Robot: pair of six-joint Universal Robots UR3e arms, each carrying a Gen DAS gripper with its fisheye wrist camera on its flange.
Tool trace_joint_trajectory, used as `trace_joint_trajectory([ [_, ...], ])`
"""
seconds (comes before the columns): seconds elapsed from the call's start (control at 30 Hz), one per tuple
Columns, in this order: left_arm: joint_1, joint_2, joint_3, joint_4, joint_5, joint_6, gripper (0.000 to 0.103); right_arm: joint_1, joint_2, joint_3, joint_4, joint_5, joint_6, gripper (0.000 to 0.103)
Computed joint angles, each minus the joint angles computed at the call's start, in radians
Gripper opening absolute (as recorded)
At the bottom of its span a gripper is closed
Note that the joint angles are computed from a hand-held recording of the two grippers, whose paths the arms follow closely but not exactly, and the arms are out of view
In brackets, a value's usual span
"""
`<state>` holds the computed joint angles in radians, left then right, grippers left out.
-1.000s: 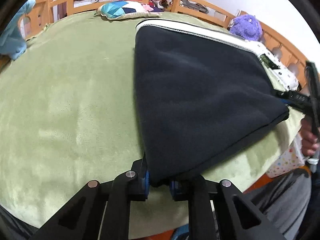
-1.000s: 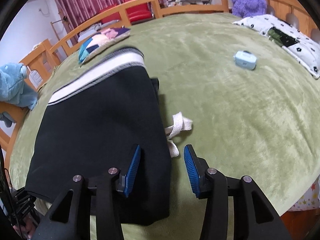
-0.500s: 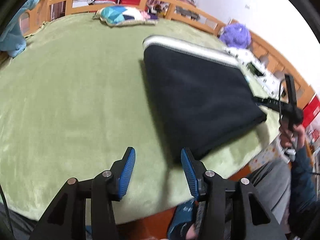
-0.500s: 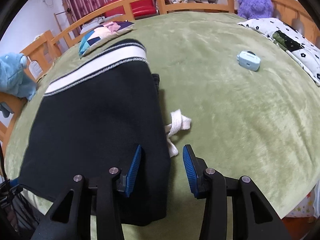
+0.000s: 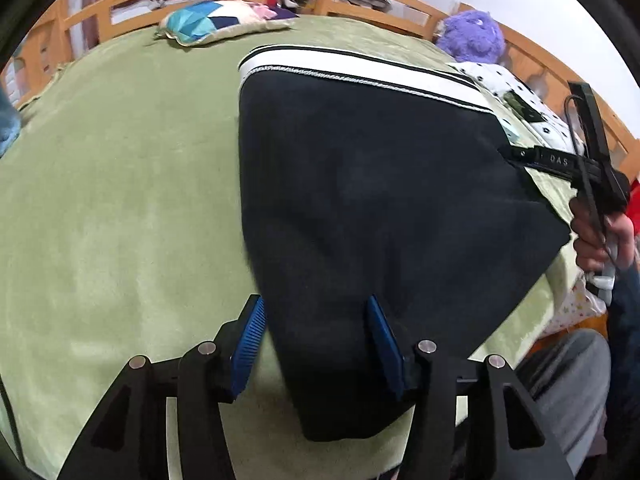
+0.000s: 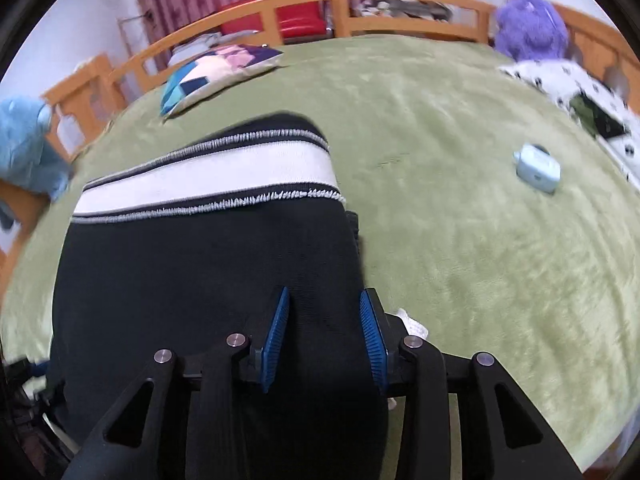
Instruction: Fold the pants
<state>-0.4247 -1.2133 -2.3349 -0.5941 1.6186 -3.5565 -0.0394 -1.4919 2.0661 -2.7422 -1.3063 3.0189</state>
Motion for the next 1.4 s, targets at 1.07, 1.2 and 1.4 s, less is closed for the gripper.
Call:
trace_joint_trajectory([
  [1.07, 0.296, -0.292, 0.110, 0.173, -0.278, 0.111, 0.075, -0.207, 0.002, -0.078, 0.326, 0.279, -0.211, 0.066],
  [1.2, 0.393, -0.322, 0.065, 0.223, -0.436, 0.132, 0.059, -0.285, 0.143, -0.142, 0.477, 0.469, -0.243, 0.069],
  [1.4, 0.484, -0.169, -0.027, 0.262, -0.577, 0.222, 0.014, -0.250, 0.061, -0.086, 0.412, 0.442, -0.218, 0.035],
])
